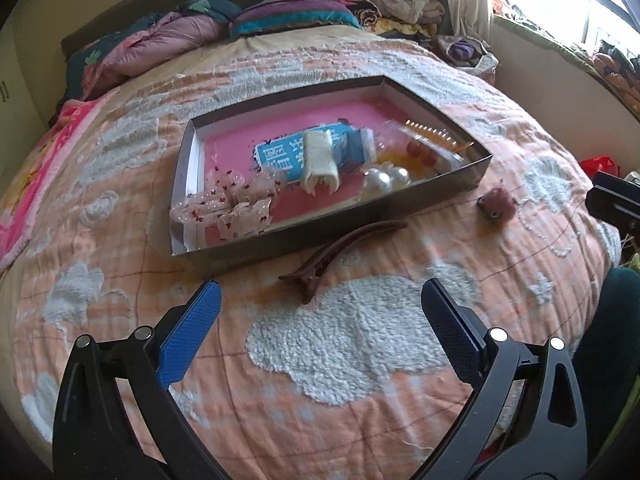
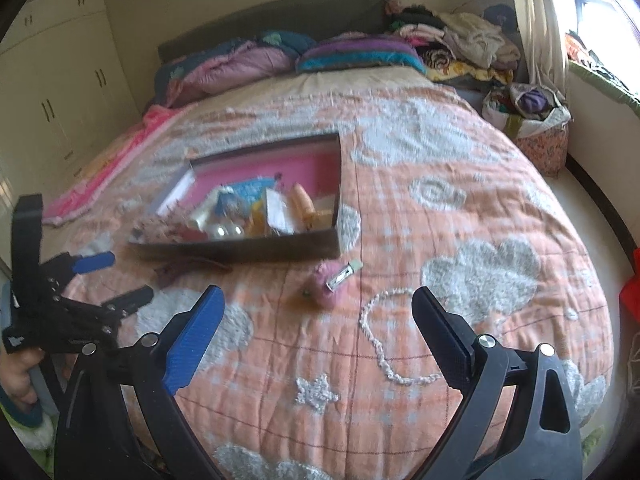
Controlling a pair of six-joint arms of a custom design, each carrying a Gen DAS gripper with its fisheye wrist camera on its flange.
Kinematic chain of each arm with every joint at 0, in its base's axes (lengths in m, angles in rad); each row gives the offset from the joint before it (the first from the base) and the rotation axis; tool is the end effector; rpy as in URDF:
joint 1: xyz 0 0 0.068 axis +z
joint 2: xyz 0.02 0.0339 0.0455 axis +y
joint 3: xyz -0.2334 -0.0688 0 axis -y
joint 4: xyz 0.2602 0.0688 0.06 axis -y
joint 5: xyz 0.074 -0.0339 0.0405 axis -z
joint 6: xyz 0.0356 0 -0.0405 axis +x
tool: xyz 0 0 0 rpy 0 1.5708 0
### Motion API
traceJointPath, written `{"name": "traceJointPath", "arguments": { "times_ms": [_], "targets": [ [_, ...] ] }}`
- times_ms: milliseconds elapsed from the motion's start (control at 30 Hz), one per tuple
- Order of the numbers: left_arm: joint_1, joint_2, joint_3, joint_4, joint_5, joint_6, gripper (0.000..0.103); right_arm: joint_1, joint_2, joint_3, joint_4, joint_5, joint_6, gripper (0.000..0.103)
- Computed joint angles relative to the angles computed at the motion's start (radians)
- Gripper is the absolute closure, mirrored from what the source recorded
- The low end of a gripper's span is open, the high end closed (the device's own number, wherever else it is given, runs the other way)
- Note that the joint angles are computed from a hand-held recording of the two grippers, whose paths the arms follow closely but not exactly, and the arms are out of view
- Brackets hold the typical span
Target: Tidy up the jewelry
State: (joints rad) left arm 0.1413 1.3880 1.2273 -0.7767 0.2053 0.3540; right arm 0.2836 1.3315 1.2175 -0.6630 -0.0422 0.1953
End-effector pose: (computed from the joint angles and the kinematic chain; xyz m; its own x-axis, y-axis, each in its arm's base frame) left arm 0.3064 0.0363 0.2729 -0.7549 0.2354 -0.6121 0.2594 0.9644 0.0511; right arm 0.2954 0.0877 0.2934 -0.7202 -0.0080 -0.6937 -0.1720 0.9708 0.1674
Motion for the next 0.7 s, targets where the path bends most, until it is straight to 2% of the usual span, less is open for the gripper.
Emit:
{"name": "traceJointPath", "arguments": {
  "times_ms": [333, 500, 533, 600, 700],
  "targets": [
    [0.015, 0.167, 0.070, 0.047, 0.035, 0.012, 0.010, -0.018, 0.179, 0.080, 0.009, -0.008, -0.028, 0.009],
    [0.000, 0.194, 0.080, 0.055, 0.041, 0.023, 0.026, -0.025, 0.288, 0.152, -0.006, -0.042, -0.010, 0.009],
    [-0.008, 0.195, 0.077, 0.062, 0.030, 0.026, 0.026, -0.023, 0.303, 0.163, -0.007, -0.047, -0.004, 0.009],
    [-0.017, 0.204, 0.078, 0.060, 0.034, 0.030, 0.028, -0.023, 0.347, 0.192, -0.010, -0.055, 0.010, 0.012],
    [-0.034, 0.207, 0.065, 0.074, 0.006, 0.037, 0.033, -0.020, 0.419, 0.245, -0.026, -0.047, 0.026, 0.024]
  ]
}}
